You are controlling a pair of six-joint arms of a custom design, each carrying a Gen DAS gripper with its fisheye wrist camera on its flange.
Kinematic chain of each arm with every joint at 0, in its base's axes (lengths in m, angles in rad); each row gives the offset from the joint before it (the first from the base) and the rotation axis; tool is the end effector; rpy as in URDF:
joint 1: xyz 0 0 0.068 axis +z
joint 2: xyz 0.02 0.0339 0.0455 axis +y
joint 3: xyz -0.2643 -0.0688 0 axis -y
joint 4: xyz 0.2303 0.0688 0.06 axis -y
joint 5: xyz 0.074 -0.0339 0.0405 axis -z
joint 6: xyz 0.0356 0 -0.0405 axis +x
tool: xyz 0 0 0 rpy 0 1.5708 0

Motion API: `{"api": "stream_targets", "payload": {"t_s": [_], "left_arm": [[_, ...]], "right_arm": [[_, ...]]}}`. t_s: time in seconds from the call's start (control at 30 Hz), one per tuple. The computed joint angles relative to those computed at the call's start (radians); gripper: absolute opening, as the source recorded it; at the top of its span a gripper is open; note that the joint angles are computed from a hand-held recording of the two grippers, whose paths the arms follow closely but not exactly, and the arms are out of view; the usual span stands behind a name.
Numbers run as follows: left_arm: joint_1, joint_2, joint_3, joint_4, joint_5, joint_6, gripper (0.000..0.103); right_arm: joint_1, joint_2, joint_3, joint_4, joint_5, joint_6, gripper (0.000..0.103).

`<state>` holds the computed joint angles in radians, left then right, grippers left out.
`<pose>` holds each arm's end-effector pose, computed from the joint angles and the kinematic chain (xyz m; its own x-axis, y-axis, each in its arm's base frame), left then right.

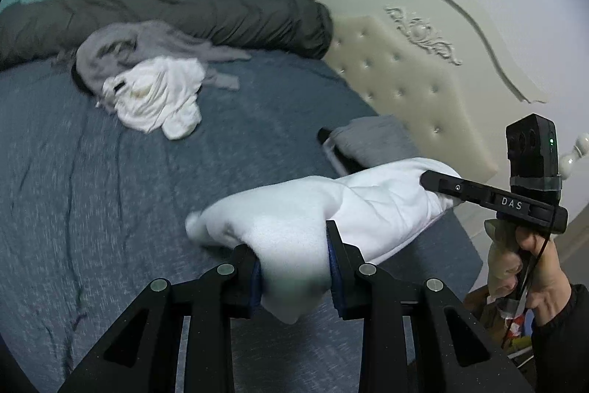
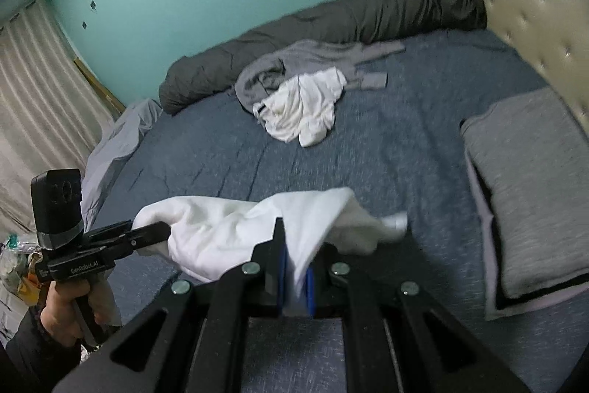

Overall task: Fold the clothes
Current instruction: 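Lift the folded white shirt with both grippers and carry it toward the headboard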

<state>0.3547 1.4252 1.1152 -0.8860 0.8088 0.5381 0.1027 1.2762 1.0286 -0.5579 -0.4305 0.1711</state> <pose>0.2484 0.0645 0.2702 -0.7449 0.1014 -0.6594 0.4546 0.8005 -0.3905 0.2520 0.0409 0.2914 -0.7717 0.0760 -0.6314 -0.2530 0.8742 0.4145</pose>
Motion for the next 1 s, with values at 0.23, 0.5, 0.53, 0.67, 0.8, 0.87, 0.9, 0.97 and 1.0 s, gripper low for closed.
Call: {"api": "stream_targets", "payload": {"t_s": [0.23, 0.5, 0.53, 0.67, 0.8, 0.87, 0.9, 0.97, 1.0], "left_arm": [[-0.087, -0.112, 0.038, -0.052, 0.001, -0.083, 0.031], [-0.21, -0.168, 0.105, -0.035, -0.04, -0.222, 0.031], [-0.225, -0.168, 0.117, -0.03, -0.047, -0.24, 0.031], [-0.293, -0.132, 0.201, -0.008, -0.087, -0.322, 0.031], [-0.373, -0.073, 0.322, 0.002, -0.144, -0.398, 0.031], [-0.413, -0.035, 0.394, 0.003, -0.172, -0.433, 0.031], [-0.432, -0.009, 0.435, 0.0, -0.184, -0.448, 0.031], [-0.467, 0.05, 0.52, -0.005, -0.207, -0.477, 0.031], [-0.483, 0.081, 0.561, -0.005, -0.219, -0.491, 0.031]], "right_arm": [[-0.134, -0.095, 0.061, -0.151, -0.087, -0.092, 0.008], [-0.28, -0.09, 0.195, -0.317, -0.173, -0.219, 0.007], [-0.294, -0.078, 0.226, -0.335, -0.179, -0.236, 0.008], [-0.346, -0.019, 0.338, -0.379, -0.216, -0.275, 0.007], [-0.384, 0.082, 0.489, -0.429, -0.233, -0.317, 0.007], [-0.399, 0.147, 0.584, -0.454, -0.243, -0.325, 0.007], [-0.408, 0.182, 0.636, -0.467, -0.249, -0.325, 0.007], [-0.422, 0.258, 0.749, -0.496, -0.254, -0.333, 0.007], [-0.429, 0.298, 0.811, -0.514, -0.256, -0.336, 0.007]]}}
